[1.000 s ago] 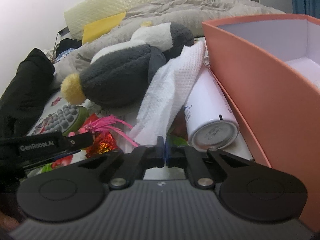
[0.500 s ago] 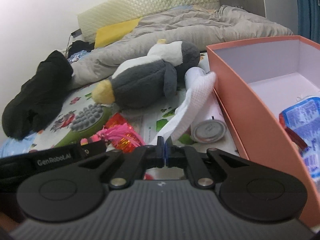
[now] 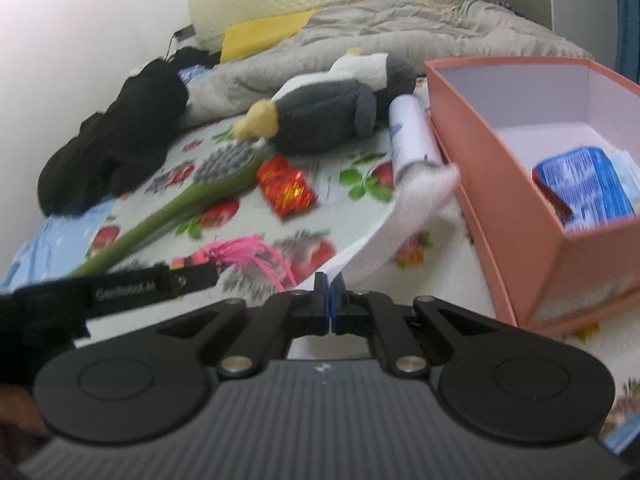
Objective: Organize soft objects
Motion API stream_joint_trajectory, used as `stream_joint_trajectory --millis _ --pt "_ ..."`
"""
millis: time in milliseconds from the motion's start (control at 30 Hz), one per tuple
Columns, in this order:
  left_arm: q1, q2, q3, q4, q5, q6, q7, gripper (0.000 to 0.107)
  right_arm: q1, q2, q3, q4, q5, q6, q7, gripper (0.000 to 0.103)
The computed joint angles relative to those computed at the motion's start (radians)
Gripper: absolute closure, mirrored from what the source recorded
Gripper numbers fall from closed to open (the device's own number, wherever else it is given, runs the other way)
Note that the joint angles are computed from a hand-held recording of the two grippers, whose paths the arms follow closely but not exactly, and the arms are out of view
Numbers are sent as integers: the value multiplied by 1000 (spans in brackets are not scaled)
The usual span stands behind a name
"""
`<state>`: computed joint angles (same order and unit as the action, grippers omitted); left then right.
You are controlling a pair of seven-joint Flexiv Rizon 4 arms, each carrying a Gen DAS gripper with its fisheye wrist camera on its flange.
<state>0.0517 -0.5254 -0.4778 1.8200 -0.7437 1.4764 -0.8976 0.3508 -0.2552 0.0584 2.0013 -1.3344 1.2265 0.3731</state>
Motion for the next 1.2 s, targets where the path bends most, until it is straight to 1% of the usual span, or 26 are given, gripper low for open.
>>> stream_joint_trajectory --millis 133,267,367,433,500,533,567,600,633,733,767,867,967,1000,1067,1100,1200 --pt "65 52 -81 90 -68 29 53 74 13 31 39 48 95 -10 -60 99" --pt "93 75 -126 143 -142 56 99 74 34 54 61 86 190 -39 -115 97" --pt "93 80 -133 160 -178 61 116 74 53 69 76 99 259 -107 -170 96" --pt "86 82 -129 164 -196 60 132 74 58 81 77 108 273 -126 -180 94" --pt "76 83 -123 167 -213 61 146 74 66 91 81 110 280 -168 -186 77" --pt "75 85 -126 170 -227 62 158 74 71 96 80 112 264 -191 -170 58" --pt "69 86 -122 170 -236 61 165 74 71 104 77 118 233 -202 -144 48" --pt "61 85 -115 166 -243 60 173 74 68 109 74 123 200 -203 -120 48" --pt "55 85 -112 166 -253 62 183 74 63 110 74 122 180 -204 -107 50" --pt "31 83 -90 158 -273 60 200 74 53 102 68 113 107 -220 -64 49" --pt "23 82 -83 157 -281 62 204 74 50 91 67 105 98 -225 -69 48" --pt "3 82 -62 153 -300 56 215 74 39 52 60 84 108 -202 -83 48" --pt "-22 81 -30 151 -306 52 220 74 43 13 52 62 149 -200 -125 47" --pt "-31 81 -16 149 -302 47 218 74 47 1 49 53 162 -209 -145 46" --pt "-48 80 8 145 -294 41 210 74 50 -15 38 48 166 -202 -158 36" --pt "-57 80 22 143 -285 39 202 74 51 -18 34 48 170 -199 -160 35" --pt "-62 77 31 141 -281 37 196 74 57 -32 25 40 186 -209 -191 35"
